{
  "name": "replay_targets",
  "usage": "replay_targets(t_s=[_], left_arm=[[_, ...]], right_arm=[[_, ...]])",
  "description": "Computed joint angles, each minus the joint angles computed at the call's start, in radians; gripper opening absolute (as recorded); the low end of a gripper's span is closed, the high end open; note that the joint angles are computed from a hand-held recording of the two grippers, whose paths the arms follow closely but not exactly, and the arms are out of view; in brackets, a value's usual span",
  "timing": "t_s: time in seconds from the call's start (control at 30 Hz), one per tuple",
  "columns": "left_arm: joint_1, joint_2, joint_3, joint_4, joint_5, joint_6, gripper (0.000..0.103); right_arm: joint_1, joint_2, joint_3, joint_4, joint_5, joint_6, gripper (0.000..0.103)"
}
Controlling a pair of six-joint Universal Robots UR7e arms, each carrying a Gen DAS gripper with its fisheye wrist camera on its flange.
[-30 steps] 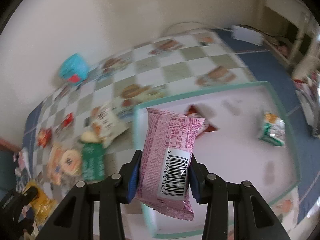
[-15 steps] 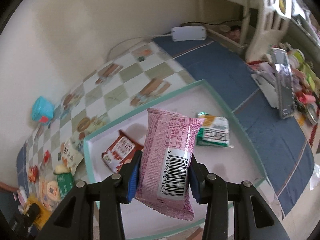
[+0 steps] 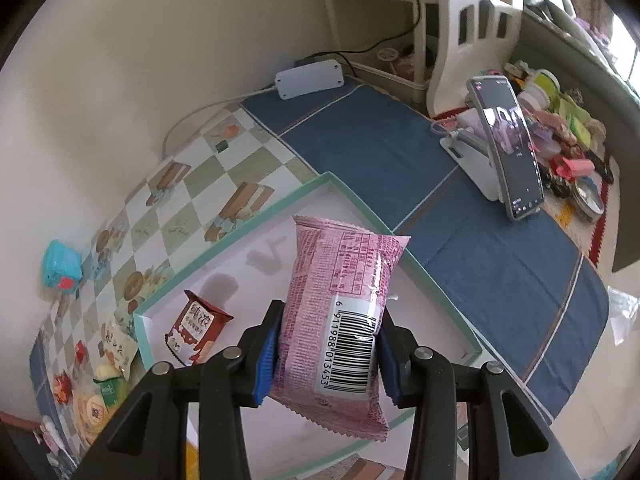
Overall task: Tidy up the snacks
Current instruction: 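Carry the pink bag and yellow bread bag over the tray, then drop both bags into the tray by opening both grippers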
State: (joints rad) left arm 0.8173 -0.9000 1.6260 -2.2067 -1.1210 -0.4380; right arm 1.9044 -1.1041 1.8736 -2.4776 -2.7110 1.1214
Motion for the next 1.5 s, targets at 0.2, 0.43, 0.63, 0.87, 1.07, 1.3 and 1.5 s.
replay_targets(t_s=[0.2,0.43,0.63,0.87,1.07,1.3,1.5], left_arm=[[0.017,0.032,-0.016,0.027,-0.062,0.015,0.051],[0.013,0.059,-0.016,0.020,-0.054,0.041,0.051],[0.026,0.079,-0.027,0.030,-0.073,0.041,0.051],[0.038,0.085,-0.038,0.049,-0.057,0.038,0.050],[0.031,0.087,-0.032,0.034,-0.021,0.042,0.047],[0.034,0.089,-0.024,-0.034,0.020,0.048,0.044],[0.044,0.093,-0.034,-0.028,0.019,0.033,0.043]], right_arm=[[-0.023,-0.009,0.000,0.077,0.041,0.072,0.046],[-0.075,-0.018,0.029,0.059,0.158,0.103,0.046],[-0.087,-0.021,0.039,0.068,0.179,0.125,0.046],[-0.083,-0.022,0.042,0.070,0.178,0.137,0.046],[-0.088,-0.022,0.038,0.071,0.177,0.147,0.046],[-0.089,-0.021,0.036,0.076,0.177,0.159,0.046],[-0.093,-0.023,0.039,0.072,0.185,0.159,0.051]])
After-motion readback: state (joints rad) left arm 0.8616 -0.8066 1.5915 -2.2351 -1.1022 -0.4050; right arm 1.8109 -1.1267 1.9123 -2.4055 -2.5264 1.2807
